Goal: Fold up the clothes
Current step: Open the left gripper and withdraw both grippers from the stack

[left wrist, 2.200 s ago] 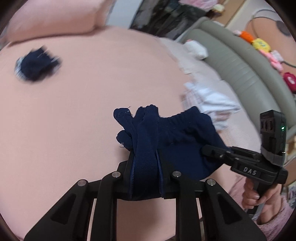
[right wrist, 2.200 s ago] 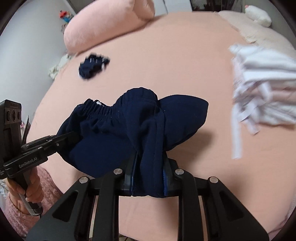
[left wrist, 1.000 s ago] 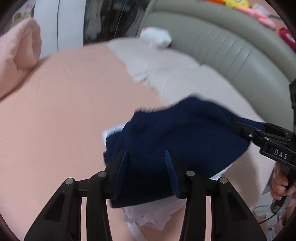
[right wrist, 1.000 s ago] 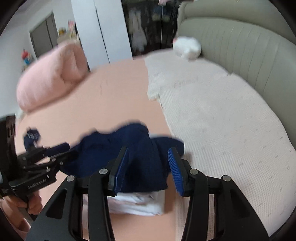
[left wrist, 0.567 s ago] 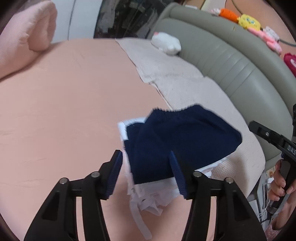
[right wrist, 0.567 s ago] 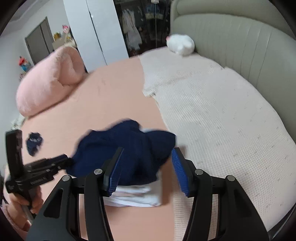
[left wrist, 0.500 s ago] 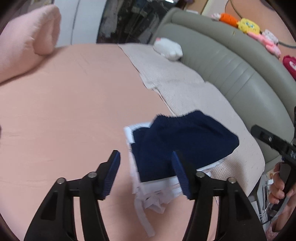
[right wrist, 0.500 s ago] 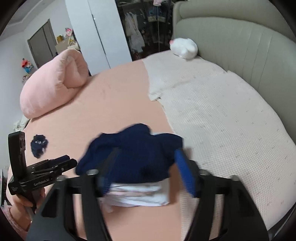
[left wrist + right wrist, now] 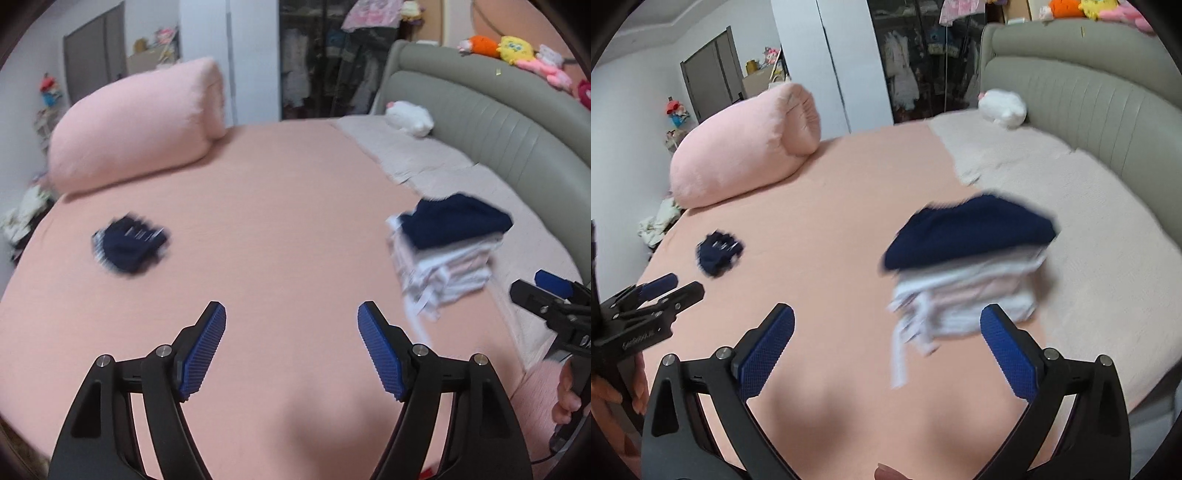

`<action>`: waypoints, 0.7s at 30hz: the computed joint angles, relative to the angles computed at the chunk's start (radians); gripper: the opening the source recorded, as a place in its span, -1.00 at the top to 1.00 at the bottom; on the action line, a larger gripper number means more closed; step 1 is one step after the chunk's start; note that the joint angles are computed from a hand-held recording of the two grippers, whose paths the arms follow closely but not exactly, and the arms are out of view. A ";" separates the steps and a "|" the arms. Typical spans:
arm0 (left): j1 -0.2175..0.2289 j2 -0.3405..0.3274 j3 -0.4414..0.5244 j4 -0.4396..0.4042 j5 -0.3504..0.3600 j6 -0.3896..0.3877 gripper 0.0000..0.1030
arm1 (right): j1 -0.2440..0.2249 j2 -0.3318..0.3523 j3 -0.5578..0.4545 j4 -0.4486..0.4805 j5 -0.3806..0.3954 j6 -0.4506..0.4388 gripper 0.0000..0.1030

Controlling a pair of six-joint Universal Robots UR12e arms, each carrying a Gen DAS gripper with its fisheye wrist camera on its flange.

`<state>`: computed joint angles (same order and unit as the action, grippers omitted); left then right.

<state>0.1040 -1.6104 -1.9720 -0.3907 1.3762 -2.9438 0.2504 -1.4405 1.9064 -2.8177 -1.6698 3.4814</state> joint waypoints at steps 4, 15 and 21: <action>0.043 0.040 -0.052 0.020 0.031 -0.011 -0.48 | 0.058 0.038 -0.033 0.043 0.001 -0.007 -0.98; 0.184 0.030 -0.095 0.094 -0.010 -0.037 -0.48 | 0.154 0.143 -0.143 0.031 0.007 -0.039 -0.98; 0.236 -0.084 -0.003 0.078 -0.018 -0.083 -0.48 | 0.162 0.245 -0.266 0.075 0.077 -0.080 -0.98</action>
